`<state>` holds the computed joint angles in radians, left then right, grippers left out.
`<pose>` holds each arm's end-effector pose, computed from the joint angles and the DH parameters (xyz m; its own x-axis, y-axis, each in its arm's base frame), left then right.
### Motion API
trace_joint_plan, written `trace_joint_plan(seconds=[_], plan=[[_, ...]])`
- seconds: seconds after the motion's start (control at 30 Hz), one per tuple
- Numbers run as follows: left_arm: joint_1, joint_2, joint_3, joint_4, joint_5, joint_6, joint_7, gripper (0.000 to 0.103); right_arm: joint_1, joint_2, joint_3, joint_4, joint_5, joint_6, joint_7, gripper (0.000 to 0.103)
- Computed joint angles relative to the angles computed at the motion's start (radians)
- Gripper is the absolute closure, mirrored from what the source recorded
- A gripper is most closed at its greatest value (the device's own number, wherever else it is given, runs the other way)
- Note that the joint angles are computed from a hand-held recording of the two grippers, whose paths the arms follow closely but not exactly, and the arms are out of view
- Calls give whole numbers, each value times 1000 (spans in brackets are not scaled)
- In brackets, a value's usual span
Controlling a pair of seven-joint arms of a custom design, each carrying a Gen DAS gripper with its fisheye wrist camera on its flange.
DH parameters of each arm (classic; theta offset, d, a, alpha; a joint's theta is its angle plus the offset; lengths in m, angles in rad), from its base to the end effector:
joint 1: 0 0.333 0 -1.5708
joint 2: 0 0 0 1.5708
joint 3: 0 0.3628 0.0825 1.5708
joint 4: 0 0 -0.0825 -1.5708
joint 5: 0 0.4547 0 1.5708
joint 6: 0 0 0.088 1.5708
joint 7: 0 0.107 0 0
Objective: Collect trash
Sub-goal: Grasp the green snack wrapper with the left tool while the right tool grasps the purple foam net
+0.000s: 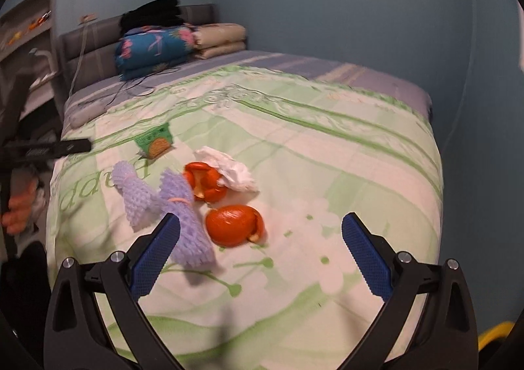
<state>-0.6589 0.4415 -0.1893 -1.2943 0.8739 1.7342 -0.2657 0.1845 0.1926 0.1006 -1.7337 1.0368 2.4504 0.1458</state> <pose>0.5935 -0.5187 0.5566 0.7106 -0.6887 0.1441 -0.4271 -0.5849 -0.6896 0.7068 0.2018 0.5446 0.8597 -0.5106 0.0136 -0.2769 -0.4882 -0.8276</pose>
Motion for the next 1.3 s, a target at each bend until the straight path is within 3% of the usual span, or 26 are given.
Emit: trace_joint_plan(seconds=[0.2,0.57,0.73,0.87,1.0,1.07,1.17,1.3], plan=[[40,11,12,9,-9,4,63,8,17,-17,18,-27,34,-9,-140,8],[100,84,44,94,-70,-7,238,8,50,6,23,2,-40,-76,-114,9],[129,62,47,39,-90,71,220,8,76,13,34,-7,-73,-17,-160,9],[134,79,50,49,-90,62,264,8,96,21,39,-12,-118,21,-184,9],[158,82,44,34,-117,116,285,8,123,55,33,10,-226,46,-118,21],[160,97,45,50,-126,117,313,13,130,70,32,18,-266,59,-82,25],[170,115,44,66,-153,143,343,30,132,88,32,32,-310,51,-36,38],[169,150,50,109,-181,131,385,59,134,103,31,42,-355,48,10,68]])
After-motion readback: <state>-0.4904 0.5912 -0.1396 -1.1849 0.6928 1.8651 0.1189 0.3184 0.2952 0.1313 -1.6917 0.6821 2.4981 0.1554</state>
